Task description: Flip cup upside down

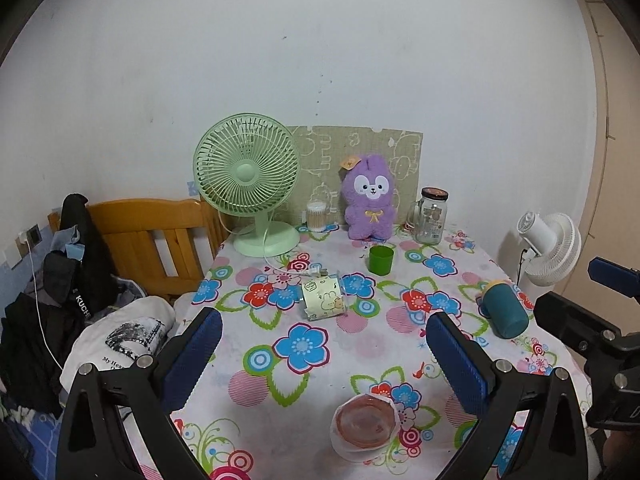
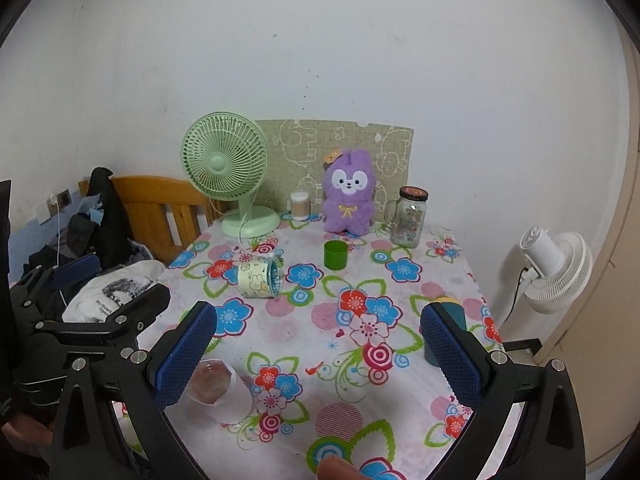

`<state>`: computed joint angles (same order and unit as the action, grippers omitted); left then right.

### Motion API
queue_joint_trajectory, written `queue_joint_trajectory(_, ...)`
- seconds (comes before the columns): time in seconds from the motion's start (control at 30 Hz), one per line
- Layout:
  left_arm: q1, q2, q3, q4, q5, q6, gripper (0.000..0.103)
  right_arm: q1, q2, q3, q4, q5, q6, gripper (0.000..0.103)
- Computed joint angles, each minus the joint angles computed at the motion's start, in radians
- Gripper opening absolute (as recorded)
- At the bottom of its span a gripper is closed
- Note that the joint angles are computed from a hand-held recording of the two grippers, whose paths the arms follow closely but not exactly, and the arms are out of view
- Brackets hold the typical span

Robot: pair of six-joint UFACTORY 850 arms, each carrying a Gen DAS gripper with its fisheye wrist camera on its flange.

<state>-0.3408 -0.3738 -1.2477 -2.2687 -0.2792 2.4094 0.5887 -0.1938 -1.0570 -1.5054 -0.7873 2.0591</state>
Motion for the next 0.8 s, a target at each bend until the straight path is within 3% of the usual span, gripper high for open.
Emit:
queue_joint_trajectory(0.3,0.002,0.016,0.017,-0.066,-0.018,0.065,0.103,0.008,-0.004,-0.008,-0.002,-0.027,0.005,0.103)
queue_joint_trajectory(0.63,0.006,0.009,0.008,-0.039,-0.016,0.031,0.103,0.004,0.000,-0.005,-0.006,-0.022,0.010,0.103)
queue_joint_trajectory(0.8,-0.001,0.008,0.011,-0.114,-0.016,0.117,0.103,0.002,0.001,-0.002,-0.012,-0.024,0.019,0.103)
